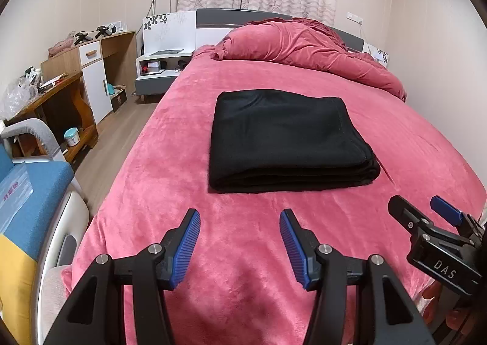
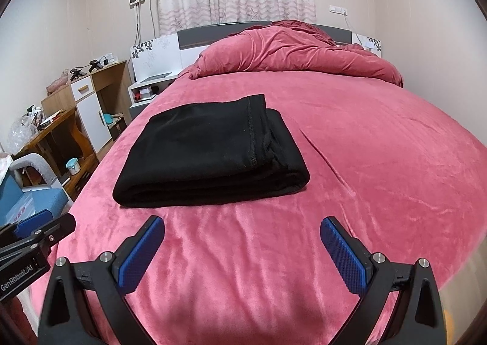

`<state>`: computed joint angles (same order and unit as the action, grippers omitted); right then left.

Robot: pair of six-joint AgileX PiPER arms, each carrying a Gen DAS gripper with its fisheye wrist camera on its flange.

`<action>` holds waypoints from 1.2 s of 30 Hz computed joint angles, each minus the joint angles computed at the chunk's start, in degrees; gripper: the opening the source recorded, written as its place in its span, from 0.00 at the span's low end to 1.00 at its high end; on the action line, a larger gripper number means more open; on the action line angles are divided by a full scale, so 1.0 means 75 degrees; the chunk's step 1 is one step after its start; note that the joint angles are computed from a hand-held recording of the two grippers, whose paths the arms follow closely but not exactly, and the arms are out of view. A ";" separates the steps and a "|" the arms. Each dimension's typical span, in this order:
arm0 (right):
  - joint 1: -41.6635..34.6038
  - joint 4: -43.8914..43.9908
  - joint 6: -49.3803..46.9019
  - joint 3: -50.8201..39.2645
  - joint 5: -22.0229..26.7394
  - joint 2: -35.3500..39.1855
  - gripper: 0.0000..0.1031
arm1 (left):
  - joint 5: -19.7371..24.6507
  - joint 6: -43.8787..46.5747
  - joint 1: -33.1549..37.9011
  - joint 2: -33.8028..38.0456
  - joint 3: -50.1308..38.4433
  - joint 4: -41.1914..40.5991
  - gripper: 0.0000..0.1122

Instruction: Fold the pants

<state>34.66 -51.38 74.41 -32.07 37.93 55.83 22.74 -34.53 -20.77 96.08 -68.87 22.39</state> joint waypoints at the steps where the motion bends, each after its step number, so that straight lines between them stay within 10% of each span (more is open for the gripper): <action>1: -0.0010 0.0019 0.0000 -0.0006 0.0003 0.0015 1.00 | -0.0002 0.0017 0.0002 0.0001 -0.0002 -0.0014 0.49; 36: -0.0224 0.0296 -0.0261 0.0038 -0.0223 0.0081 1.00 | 0.0084 0.0024 -0.0069 0.0029 0.0010 -0.0186 0.49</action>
<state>32.98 -49.16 72.46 -31.79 36.26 56.44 23.37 -34.35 -21.29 96.30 -68.80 21.00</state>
